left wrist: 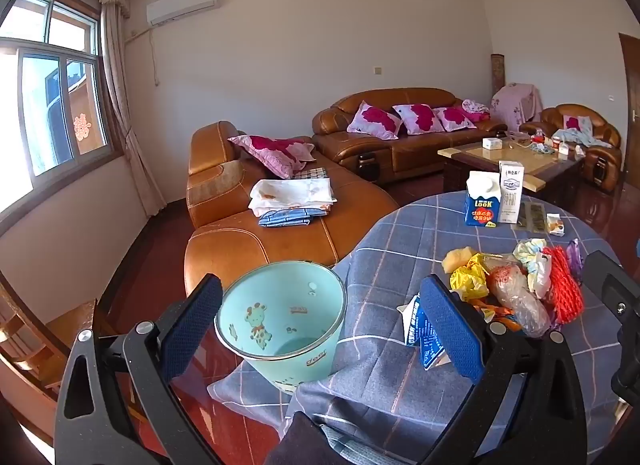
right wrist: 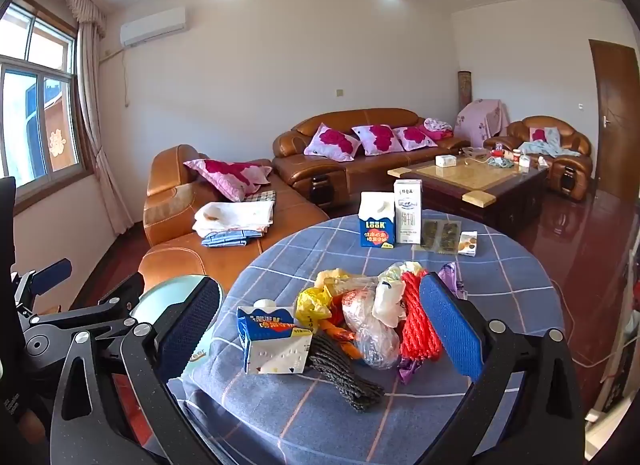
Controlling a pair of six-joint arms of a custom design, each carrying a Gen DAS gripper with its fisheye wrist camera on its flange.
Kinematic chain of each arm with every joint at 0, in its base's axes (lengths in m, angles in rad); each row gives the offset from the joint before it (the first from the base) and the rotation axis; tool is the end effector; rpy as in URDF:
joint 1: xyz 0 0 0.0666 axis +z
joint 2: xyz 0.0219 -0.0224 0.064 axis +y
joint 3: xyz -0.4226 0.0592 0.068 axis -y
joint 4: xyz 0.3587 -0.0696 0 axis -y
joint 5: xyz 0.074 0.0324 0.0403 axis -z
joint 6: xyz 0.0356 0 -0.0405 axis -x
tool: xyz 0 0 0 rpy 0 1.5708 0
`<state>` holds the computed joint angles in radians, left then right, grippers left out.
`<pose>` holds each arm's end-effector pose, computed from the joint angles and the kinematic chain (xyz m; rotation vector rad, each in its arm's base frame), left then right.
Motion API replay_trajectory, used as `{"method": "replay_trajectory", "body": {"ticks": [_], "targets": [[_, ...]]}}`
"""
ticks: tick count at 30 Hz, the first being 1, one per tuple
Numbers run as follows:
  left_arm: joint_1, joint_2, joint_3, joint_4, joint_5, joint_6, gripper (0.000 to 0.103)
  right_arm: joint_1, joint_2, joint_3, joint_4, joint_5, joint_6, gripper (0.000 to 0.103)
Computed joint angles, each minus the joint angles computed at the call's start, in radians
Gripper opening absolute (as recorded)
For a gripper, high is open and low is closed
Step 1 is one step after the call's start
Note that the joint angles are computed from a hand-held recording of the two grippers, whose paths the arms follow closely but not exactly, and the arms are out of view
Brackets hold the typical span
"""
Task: Collect trash
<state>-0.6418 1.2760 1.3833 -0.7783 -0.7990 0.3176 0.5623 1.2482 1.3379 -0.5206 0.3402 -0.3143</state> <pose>0.3339 -0.2182 0.5315 -0.0793 2.0309 0.3021 0.3511 0.2068 0.5400 -0.0285 1.9825 0.2295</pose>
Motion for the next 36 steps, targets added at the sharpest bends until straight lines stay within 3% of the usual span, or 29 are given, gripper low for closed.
{"method": "replay_trajectory", "body": {"ticks": [36], "targets": [[0.007,-0.003,-0.004,0.021,-0.017,0.000,0.097,-0.015,0.002,-0.007,0.010,-0.023,-0.011,0.099]]}}
